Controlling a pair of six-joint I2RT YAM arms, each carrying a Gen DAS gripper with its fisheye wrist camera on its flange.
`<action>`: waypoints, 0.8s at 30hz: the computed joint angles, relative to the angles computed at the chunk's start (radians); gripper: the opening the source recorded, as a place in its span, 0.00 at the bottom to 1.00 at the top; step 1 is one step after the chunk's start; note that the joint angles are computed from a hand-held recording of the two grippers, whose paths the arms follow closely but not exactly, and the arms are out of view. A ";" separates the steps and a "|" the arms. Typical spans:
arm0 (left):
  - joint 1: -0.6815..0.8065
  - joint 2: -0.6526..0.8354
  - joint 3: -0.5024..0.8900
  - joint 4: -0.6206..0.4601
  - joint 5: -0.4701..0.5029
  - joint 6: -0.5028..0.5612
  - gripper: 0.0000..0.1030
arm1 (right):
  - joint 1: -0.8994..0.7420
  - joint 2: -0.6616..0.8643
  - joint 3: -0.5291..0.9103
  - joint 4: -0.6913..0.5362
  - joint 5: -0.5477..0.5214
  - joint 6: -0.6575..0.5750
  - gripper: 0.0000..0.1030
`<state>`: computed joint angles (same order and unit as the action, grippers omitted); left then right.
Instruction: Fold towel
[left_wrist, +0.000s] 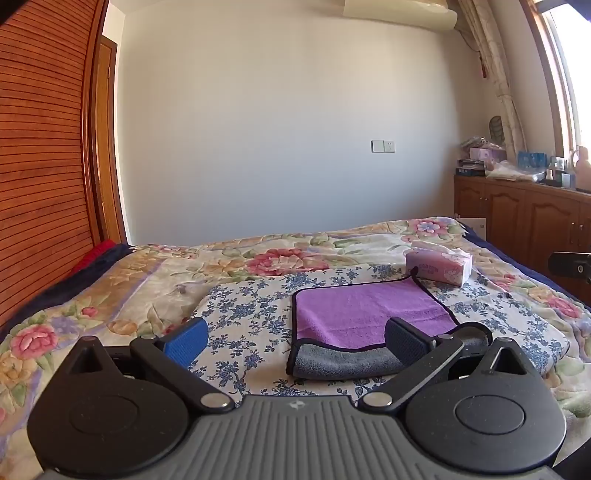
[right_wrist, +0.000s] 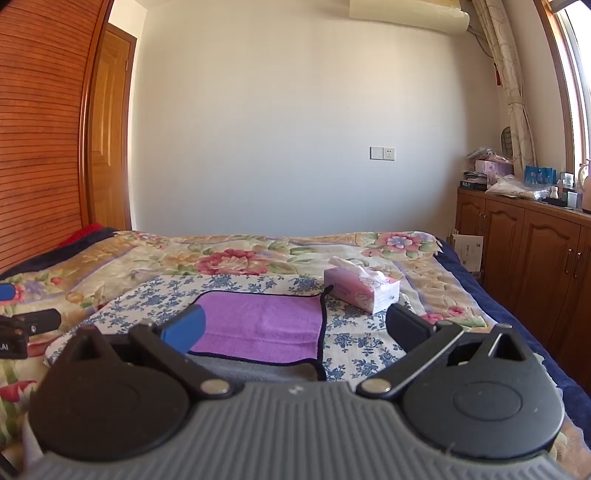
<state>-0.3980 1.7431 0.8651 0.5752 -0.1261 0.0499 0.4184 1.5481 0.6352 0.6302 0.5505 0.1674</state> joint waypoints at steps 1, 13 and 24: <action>0.000 0.001 -0.001 0.007 0.000 -0.003 1.00 | 0.000 0.001 -0.001 0.003 0.000 -0.001 1.00; 0.000 0.001 -0.002 0.007 -0.002 -0.002 1.00 | 0.004 0.003 0.002 0.001 0.004 -0.001 1.00; 0.000 0.002 -0.002 0.009 -0.001 -0.005 1.00 | 0.005 0.006 0.006 -0.001 0.006 -0.003 1.00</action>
<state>-0.3983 1.7446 0.8630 0.5843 -0.1271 0.0452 0.4235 1.5539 0.6407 0.6289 0.5566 0.1641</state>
